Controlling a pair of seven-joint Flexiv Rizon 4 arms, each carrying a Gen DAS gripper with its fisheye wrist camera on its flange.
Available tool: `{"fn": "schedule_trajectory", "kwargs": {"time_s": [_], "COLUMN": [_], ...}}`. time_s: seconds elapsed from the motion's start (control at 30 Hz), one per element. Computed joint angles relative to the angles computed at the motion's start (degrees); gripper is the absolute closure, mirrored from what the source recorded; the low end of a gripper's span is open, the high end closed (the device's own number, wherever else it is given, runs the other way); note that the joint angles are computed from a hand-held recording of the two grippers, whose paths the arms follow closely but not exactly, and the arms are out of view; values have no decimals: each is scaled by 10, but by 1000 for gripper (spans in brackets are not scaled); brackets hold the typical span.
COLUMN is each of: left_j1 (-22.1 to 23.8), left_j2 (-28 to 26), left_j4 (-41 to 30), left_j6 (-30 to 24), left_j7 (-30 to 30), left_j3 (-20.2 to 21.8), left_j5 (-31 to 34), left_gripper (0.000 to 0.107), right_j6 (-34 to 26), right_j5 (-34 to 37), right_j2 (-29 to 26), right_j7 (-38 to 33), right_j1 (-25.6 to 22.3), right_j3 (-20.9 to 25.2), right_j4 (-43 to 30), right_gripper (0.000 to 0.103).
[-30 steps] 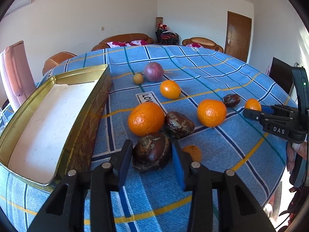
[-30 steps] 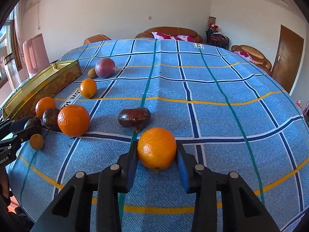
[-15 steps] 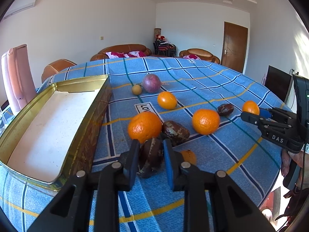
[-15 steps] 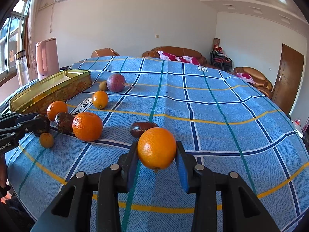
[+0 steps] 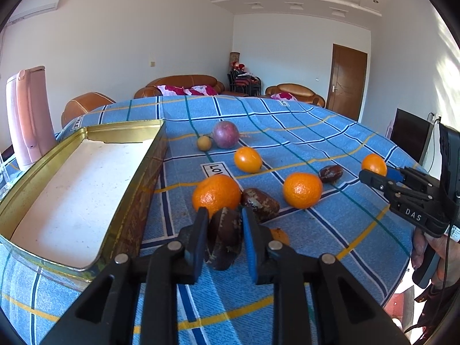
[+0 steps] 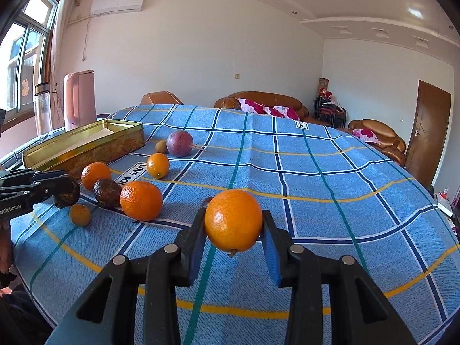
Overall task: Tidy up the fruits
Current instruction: 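Carry the passion fruit with the left tool while the right tool carries the orange toward the gold tray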
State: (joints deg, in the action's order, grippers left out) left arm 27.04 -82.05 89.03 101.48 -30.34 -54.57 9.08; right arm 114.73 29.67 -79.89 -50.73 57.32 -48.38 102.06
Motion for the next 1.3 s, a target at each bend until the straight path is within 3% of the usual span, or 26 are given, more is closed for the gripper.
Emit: {"fn": "schedule_trajectory", "kwargs": {"time_s": [0.57, 1.3], "left_j1": [29, 59], "left_j2": [-29, -37], "left_j4": [14, 15], "left_j6": [30, 49], "left_j7": [7, -21], "left_j3": [-40, -62], "left_j5": [46, 87], "left_gripper": [82, 83], "right_j6": [36, 66], "right_j5": [33, 48], "right_j2": [10, 79], "right_j7": [-51, -218], "right_j1": [-9, -54], "right_j3": [26, 109], "right_j4": [-14, -88], "right_gripper": [65, 65]}}
